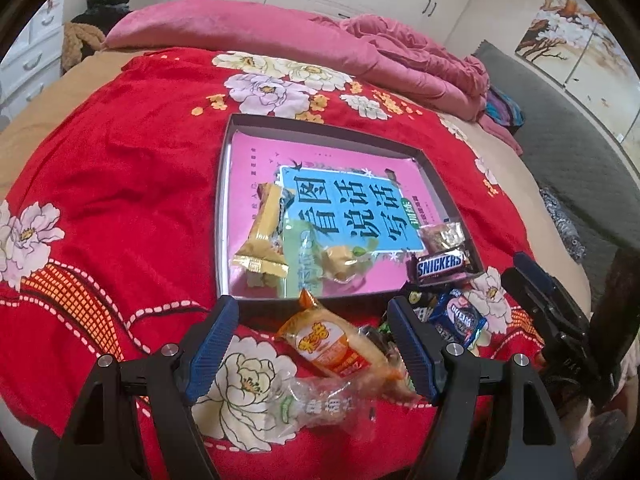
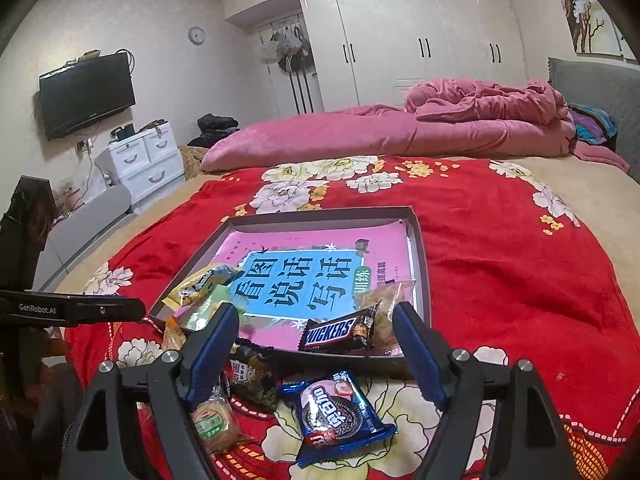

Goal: Organize snacks
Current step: 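Move both grippers back from the tray toward the snack pile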

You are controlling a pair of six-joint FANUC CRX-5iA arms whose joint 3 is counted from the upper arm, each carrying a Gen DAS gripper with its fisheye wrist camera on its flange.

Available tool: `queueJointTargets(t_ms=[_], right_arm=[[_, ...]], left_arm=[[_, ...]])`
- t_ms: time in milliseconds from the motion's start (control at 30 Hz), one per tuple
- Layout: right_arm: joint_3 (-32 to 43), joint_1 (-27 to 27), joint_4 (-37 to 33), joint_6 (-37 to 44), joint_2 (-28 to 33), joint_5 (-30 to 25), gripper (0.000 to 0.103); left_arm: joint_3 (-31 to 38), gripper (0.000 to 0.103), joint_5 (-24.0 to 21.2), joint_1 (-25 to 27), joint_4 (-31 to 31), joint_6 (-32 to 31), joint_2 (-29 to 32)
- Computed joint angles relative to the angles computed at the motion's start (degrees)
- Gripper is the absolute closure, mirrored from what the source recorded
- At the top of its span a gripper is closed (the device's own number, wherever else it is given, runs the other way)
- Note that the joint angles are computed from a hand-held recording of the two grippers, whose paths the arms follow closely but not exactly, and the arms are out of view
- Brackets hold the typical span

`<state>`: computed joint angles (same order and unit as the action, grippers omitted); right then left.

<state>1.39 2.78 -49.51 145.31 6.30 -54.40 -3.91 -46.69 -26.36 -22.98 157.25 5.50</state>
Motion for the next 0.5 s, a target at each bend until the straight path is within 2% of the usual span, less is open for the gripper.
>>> queueJointTargets(t_ms=[500], right_arm=[[-1.51, 0.51, 1.34, 1.50, -1.09, -1.19, 0.022]], left_arm=[[-1.69, 0.025, -0.74, -0.87, 1.74, -1.60, -0.08]])
